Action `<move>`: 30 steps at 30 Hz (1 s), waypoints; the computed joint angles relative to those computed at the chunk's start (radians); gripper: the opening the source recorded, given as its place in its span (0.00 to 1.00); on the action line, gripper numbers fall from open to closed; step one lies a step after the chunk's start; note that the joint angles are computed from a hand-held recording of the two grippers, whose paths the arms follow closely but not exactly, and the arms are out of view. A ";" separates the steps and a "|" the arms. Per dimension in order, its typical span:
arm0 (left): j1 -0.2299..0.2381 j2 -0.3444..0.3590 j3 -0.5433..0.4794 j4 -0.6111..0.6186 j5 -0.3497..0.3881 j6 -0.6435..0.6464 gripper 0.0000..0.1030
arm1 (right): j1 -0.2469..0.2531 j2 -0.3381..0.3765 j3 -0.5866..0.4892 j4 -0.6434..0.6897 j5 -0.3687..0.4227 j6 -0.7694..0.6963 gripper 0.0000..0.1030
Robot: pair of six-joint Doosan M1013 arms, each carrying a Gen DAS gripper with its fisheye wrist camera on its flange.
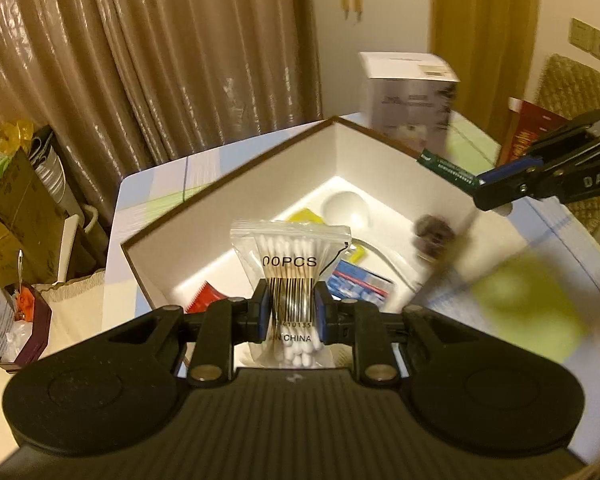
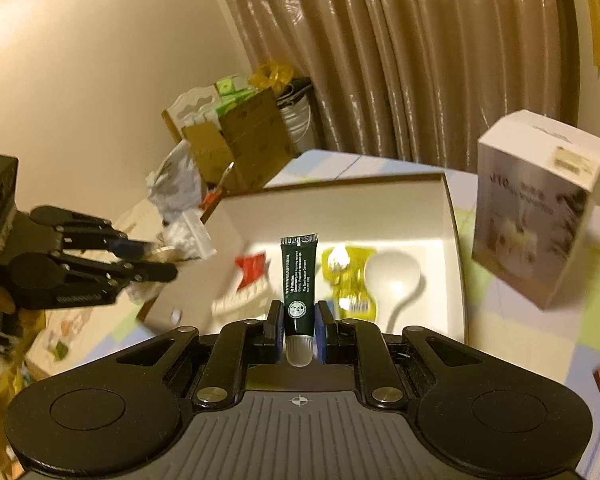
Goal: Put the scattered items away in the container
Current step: 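Carry the swab bag and toothpaste tube over the box with both tools, then open both tools to release the swab bag and toothpaste inside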
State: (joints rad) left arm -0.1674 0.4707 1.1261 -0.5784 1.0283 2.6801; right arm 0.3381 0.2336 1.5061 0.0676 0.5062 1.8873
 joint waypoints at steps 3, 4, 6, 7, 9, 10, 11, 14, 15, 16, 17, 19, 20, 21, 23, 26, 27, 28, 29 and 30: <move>-0.020 0.071 -0.096 0.064 0.033 -0.076 0.18 | -0.021 0.054 -0.061 0.038 0.034 -0.037 0.17; -0.027 0.091 -0.124 0.087 0.041 -0.093 0.18 | -0.028 0.073 -0.080 0.052 0.050 -0.052 0.17; -0.039 0.126 -0.166 0.126 0.045 -0.129 0.18 | -0.039 0.106 -0.114 0.069 0.081 -0.070 0.17; -0.045 0.148 -0.194 0.147 0.055 -0.151 0.18 | -0.045 0.123 -0.130 0.076 0.097 -0.078 0.17; -0.054 0.188 -0.245 0.183 0.083 -0.208 0.18 | -0.054 0.157 -0.165 0.083 0.133 -0.080 0.17; -0.059 0.207 -0.271 0.201 0.100 -0.235 0.18 | -0.058 0.171 -0.180 0.089 0.148 -0.083 0.17; -0.062 0.225 -0.293 0.216 0.117 -0.256 0.18 | -0.062 0.184 -0.192 0.097 0.160 -0.085 0.17; -0.075 0.266 -0.340 0.271 0.140 -0.306 0.18 | -0.071 0.217 -0.225 0.115 0.186 -0.090 0.17; -0.078 0.277 -0.352 0.280 0.145 -0.310 0.18 | -0.073 0.228 -0.236 0.116 0.195 -0.090 0.17; -0.081 0.288 -0.364 0.294 0.154 -0.324 0.18 | -0.074 0.236 -0.245 0.118 0.204 -0.088 0.17; -0.085 0.300 -0.382 0.308 0.168 -0.341 0.18 | -0.075 0.243 -0.253 0.122 0.212 -0.087 0.17; -0.087 0.315 -0.397 0.314 0.182 -0.356 0.20 | -0.076 0.257 -0.268 0.123 0.228 -0.083 0.17; -0.088 0.317 -0.397 0.320 0.183 -0.361 0.20 | -0.076 0.265 -0.276 0.123 0.236 -0.081 0.17; -0.089 0.318 -0.396 0.327 0.182 -0.365 0.20 | -0.077 0.270 -0.282 0.126 0.241 -0.083 0.17; -0.089 0.312 -0.385 0.326 0.174 -0.354 0.20 | -0.077 0.280 -0.292 0.132 0.251 -0.084 0.17; -0.091 0.304 -0.371 0.329 0.156 -0.336 0.20 | -0.079 0.292 -0.308 0.150 0.262 -0.096 0.17; -0.091 0.306 -0.375 0.329 0.156 -0.338 0.20 | -0.078 0.298 -0.315 0.156 0.265 -0.099 0.18; -0.090 0.305 -0.376 0.331 0.155 -0.341 0.20 | -0.078 0.302 -0.320 0.161 0.269 -0.104 0.18; -0.089 0.305 -0.377 0.328 0.157 -0.343 0.20 | -0.078 0.306 -0.325 0.169 0.272 -0.113 0.18; -0.088 0.306 -0.381 0.323 0.159 -0.342 0.20 | -0.076 0.310 -0.330 0.171 0.274 -0.117 0.18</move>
